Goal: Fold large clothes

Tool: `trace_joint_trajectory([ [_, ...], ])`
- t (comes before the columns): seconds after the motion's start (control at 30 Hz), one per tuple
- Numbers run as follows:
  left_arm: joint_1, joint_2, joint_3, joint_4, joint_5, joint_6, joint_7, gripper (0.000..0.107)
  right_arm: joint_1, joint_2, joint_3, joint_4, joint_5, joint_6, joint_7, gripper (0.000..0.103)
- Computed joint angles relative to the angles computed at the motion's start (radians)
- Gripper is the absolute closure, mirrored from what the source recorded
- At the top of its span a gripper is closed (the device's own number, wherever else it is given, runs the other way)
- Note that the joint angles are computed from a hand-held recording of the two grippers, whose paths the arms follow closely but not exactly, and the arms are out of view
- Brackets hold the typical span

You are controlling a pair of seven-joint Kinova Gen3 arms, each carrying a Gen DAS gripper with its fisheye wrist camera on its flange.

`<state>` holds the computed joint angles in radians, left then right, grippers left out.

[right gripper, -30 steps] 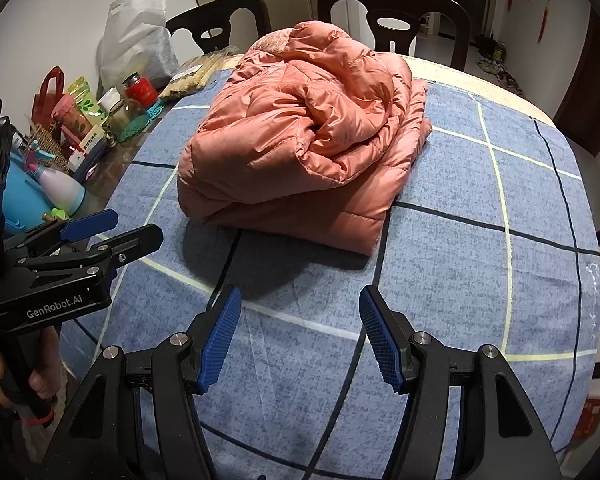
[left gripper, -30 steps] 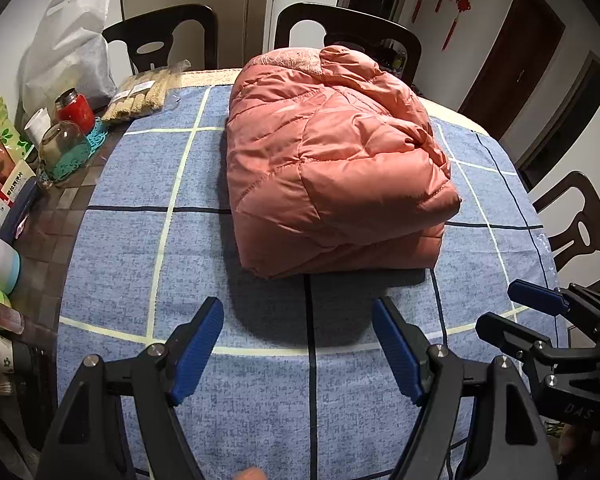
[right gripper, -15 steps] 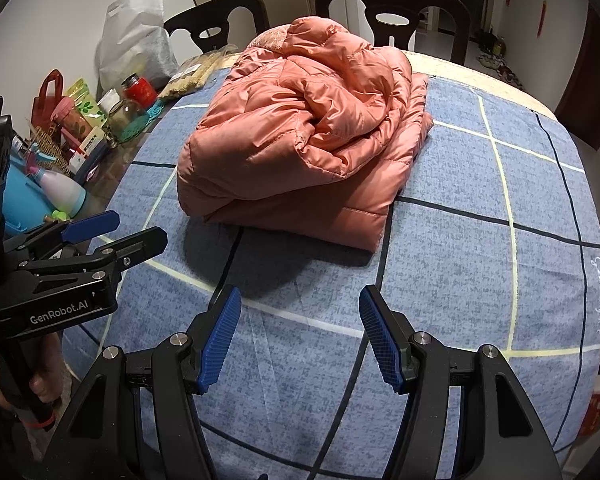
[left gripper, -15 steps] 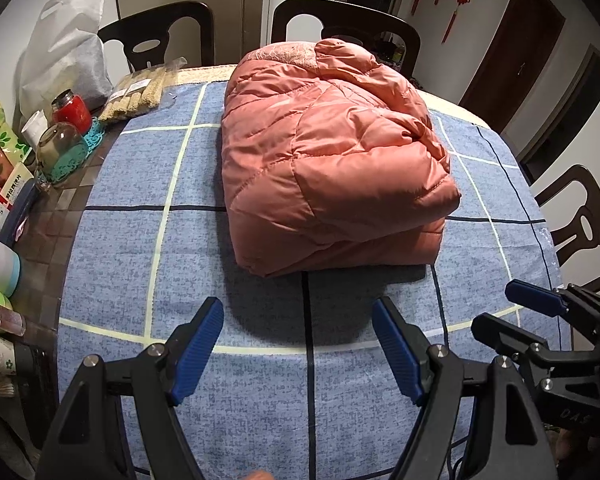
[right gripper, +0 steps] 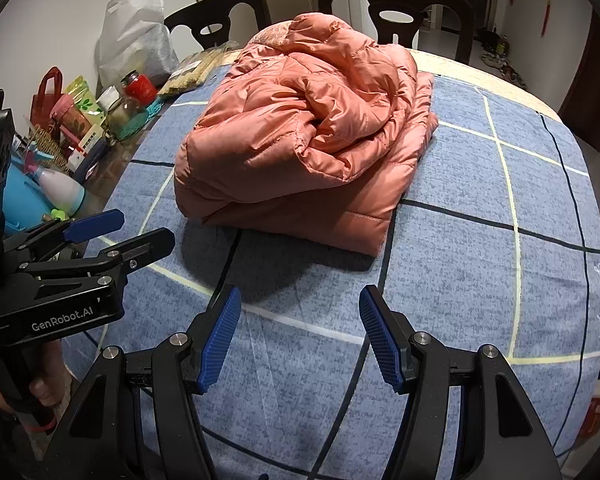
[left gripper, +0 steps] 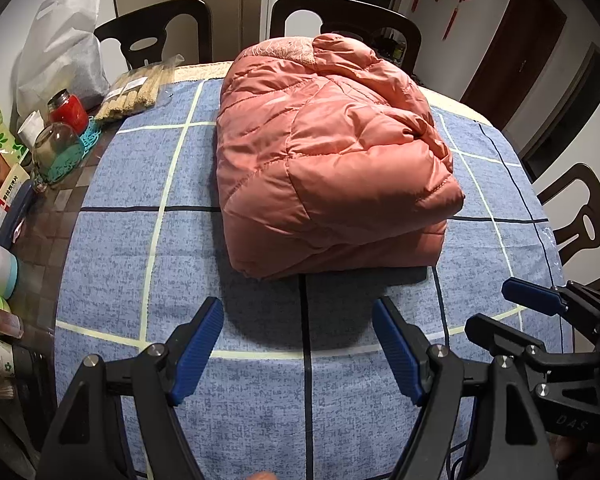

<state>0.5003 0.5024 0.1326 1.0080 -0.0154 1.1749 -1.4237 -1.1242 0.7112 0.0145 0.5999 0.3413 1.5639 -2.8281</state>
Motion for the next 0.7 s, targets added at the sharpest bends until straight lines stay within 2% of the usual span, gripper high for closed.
trace_joint_trajectory([
  [0.7,0.010,0.010,-0.007,-0.007,-0.010,0.004,0.013,0.029,0.007,0.001,-0.003,0.003,-0.010,0.000,0.002,0.041],
])
